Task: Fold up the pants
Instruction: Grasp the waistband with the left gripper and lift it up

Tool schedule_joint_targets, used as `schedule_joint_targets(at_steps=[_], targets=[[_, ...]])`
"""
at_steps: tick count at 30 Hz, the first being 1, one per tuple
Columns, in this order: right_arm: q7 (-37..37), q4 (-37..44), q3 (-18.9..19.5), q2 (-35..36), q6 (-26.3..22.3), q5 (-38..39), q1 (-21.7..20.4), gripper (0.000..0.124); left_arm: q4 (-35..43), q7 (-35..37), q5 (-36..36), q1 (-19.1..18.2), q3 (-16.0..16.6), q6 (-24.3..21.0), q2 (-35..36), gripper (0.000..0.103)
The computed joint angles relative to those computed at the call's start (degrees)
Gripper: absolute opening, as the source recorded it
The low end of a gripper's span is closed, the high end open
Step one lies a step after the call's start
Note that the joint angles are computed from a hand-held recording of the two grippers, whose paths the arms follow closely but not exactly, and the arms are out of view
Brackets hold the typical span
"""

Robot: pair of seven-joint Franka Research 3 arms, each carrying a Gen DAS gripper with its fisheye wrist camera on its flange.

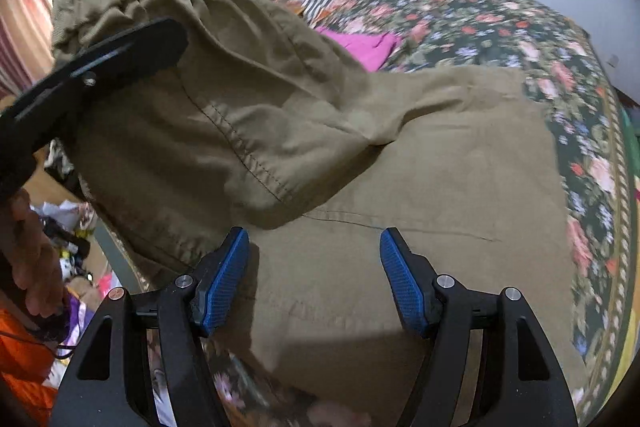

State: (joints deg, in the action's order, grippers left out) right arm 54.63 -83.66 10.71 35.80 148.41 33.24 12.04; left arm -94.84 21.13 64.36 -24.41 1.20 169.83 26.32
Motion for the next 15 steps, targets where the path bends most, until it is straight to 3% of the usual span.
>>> schedule_joint_targets(at_steps=[6,11,15], targets=[[2.6,-10.14,-2.33,-6.07,10.0,0.36,0.16,0.065,3.06,4.25,-1.01,-1.07,-0.79,-0.87,1.9,0.037],[2.11,-13.42,-0.64,-6.75,10.9,2.09,-2.19,0.065,6.58,10.95,-7.04,-0.44,-2.91,-0.05,4.79,0.037],[0.1,-13.49,0.5,-6.85,10.89,2.32,-2.57,0.068,9.4,20.07,-15.98,1.5,-6.86,0.26,7.27,0.035]])
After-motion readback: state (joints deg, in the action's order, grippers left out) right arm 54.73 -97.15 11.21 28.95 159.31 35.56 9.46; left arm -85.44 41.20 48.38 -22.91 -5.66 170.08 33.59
